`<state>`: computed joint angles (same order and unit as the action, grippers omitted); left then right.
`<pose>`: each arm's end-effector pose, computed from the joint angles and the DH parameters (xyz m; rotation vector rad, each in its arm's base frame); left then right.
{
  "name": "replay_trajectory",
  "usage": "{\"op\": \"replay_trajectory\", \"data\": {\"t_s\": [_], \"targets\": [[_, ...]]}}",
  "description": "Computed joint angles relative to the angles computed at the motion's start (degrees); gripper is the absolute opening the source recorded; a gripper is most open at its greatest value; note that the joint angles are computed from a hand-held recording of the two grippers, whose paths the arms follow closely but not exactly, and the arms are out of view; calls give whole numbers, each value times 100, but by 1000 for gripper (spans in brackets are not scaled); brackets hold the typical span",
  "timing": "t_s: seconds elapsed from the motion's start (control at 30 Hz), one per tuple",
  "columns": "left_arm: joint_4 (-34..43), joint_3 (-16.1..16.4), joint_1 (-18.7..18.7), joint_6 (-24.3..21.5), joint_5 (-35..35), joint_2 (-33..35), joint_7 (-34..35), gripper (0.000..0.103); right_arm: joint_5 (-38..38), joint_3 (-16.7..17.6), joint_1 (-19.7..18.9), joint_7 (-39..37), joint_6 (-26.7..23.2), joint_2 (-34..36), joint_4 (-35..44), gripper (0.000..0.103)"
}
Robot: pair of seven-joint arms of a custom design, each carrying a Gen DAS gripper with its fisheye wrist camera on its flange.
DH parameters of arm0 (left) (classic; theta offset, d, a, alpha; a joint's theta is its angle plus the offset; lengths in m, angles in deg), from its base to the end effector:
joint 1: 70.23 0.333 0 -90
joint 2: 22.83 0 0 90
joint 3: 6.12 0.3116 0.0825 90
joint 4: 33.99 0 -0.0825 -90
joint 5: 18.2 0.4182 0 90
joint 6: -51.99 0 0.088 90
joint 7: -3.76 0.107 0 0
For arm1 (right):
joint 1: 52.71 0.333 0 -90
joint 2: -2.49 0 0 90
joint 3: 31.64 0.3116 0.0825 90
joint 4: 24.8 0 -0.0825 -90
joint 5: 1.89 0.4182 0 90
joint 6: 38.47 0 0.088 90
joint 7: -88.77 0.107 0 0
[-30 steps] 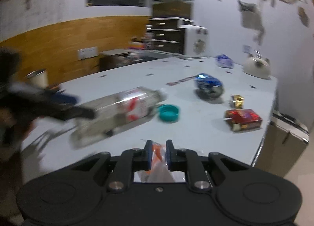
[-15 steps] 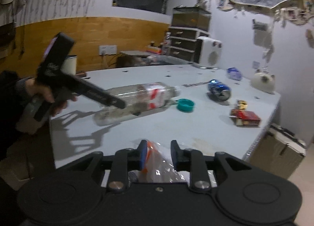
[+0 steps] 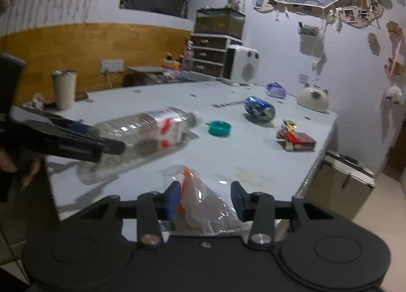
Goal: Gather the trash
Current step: 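Lift the water bottle with the left tool while the right tool lifts the plastic bag, then carry the water bottle and plastic bag with both tools over the trash bin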
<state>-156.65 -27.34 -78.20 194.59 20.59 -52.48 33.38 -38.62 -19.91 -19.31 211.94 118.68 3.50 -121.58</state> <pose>0.4071 -0.2784 0.6810 -1.6445 1.4383 -0.9134 0.4422 0.4759 0.6819 -1.8879 0.9207 -0.7325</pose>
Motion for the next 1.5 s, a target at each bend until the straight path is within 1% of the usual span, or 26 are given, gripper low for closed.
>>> {"op": "replay_trajectory", "data": {"t_s": [0.03,0.07,0.13,0.2,0.27,0.4,0.57,0.63,0.73,0.87,0.93,1.0,1.07,1.13,1.17,1.27,1.4,1.5], "targets": [[-39,-54,57,33,57,-35,-180,65,-141,9,18,104,-156,42,67,42],[-80,-88,97,73,104,-60,-323,65,-265,9,41,175,-283,77,118,38],[-163,-127,141,163,186,-99,-527,68,-483,-1,99,289,-500,149,211,35],[-224,-220,242,208,374,-123,-743,72,-599,-31,139,341,-568,205,270,35],[-282,-299,349,295,615,-141,-964,72,-655,-58,176,332,-627,257,336,35],[-396,-296,458,640,928,-141,-1275,73,-832,-116,269,376,-819,373,496,35],[-405,-377,599,814,1312,-81,-1490,74,-785,-172,343,18,-904,476,651,34],[-401,-380,603,857,1391,-42,-1546,74,-1066,-195,437,-59,-1085,543,765,33],[-397,-405,636,870,1524,-28,-1706,74,-1415,-222,549,-387,-1256,631,909,34],[-341,-355,574,857,1573,66,-1621,73,-1440,-222,651,-1087,-1313,777,1100,33],[-228,-355,527,716,1561,163,-1486,73,-1345,-245,703,-1435,-1367,907,1264,33],[-107,-213,337,585,1293,312,-1116,72,-1265,-303,770,-1637,-1470,1015,1398,30],[-81,-122,254,593,1179,352,-963,67,-1305,-385,845,-1672,-1551,1084,1493,24],[-138,-106,261,655,1188,291,-1010,66,-1250,-442,866,-1657,-1537,1088,1523,18],[-163,-121,281,681,1217,257,-1057,65,-1188,-460,861,-1633,-1516,1089,1540,17],[-210,-187,370,779,1338,140,-1260,64,-1104,-518,845,-1365,-1388,1031,1483,15],[-185,-303,492,799,1488,12,-1498,62,-1032,-544,765,-916,-1174,921,1368,14],[-149,-328,513,788,1518,-35,-1529,62,-1014,-546,687,-582,-1014,828,1272,13]]}}
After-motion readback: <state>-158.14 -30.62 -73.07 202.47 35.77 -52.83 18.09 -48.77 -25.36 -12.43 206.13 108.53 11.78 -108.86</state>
